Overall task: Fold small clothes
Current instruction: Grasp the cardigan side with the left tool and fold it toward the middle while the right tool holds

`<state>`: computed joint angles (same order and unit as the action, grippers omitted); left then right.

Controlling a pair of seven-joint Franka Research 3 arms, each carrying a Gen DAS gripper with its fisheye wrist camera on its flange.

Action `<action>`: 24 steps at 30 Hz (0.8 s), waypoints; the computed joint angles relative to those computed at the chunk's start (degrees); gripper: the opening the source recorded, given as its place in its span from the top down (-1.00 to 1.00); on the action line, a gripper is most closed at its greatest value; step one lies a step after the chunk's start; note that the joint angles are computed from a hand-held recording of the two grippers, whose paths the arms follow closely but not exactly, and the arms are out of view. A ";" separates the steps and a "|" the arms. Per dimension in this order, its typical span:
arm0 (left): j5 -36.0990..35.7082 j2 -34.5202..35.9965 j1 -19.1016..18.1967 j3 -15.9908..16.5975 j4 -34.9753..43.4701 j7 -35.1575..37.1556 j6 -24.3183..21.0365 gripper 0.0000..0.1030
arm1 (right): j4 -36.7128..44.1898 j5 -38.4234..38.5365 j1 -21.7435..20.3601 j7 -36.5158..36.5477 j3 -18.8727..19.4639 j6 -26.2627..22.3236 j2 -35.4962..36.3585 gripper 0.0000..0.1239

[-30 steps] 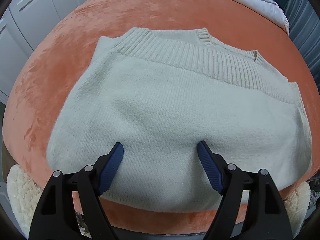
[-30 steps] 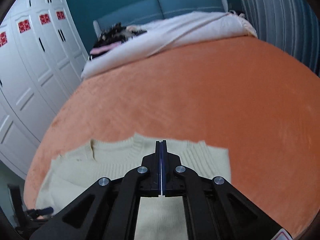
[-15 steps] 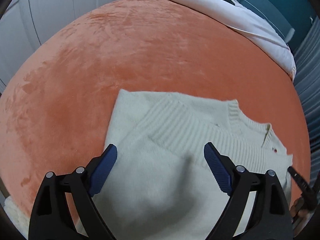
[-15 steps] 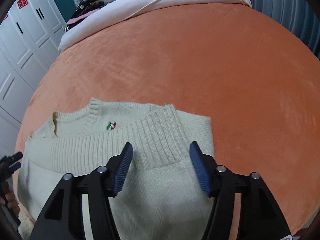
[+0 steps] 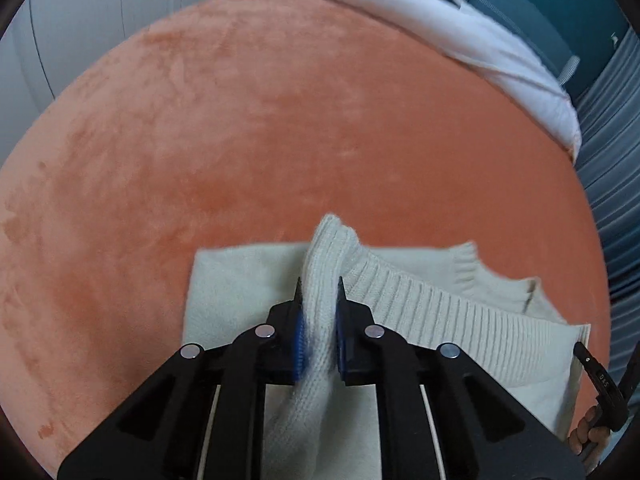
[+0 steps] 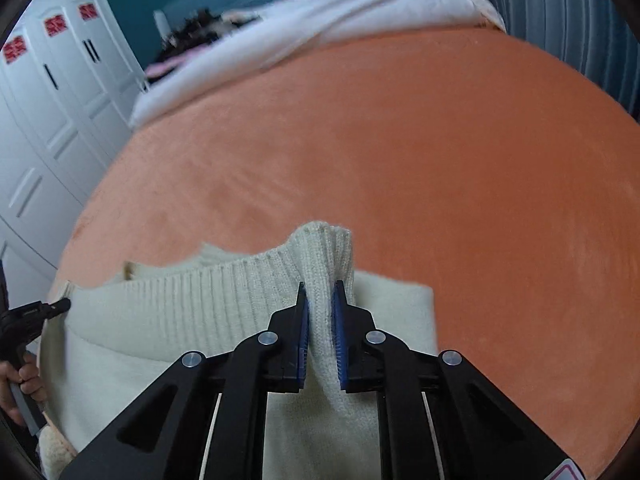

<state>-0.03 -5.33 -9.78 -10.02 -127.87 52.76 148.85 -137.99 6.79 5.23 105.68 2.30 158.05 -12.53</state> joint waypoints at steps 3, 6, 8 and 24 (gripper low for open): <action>4.44 -2.08 0.12 -0.74 -1.84 -3.37 1.80 0.66 | -0.32 2.28 0.43 -0.09 -0.60 0.15 0.39 0.80; 2.04 -8.29 -0.79 -0.19 -5.49 -4.04 2.60 0.40 | -3.26 1.62 -0.54 4.19 0.78 0.91 -6.24 0.75; 3.68 -13.82 -0.98 -1.10 -8.87 -6.65 1.67 0.23 | -5.96 -1.28 -1.49 5.36 3.24 0.48 -11.76 0.72; -5.86 -32.90 -12.36 2.30 -26.49 -5.88 -2.22 0.22 | -23.39 3.30 -1.14 8.17 2.79 -15.49 -33.53 1.00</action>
<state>-5.89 -38.23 -22.14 -7.73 -154.36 46.88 146.63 -161.37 10.09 4.08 113.85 5.09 142.56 -46.05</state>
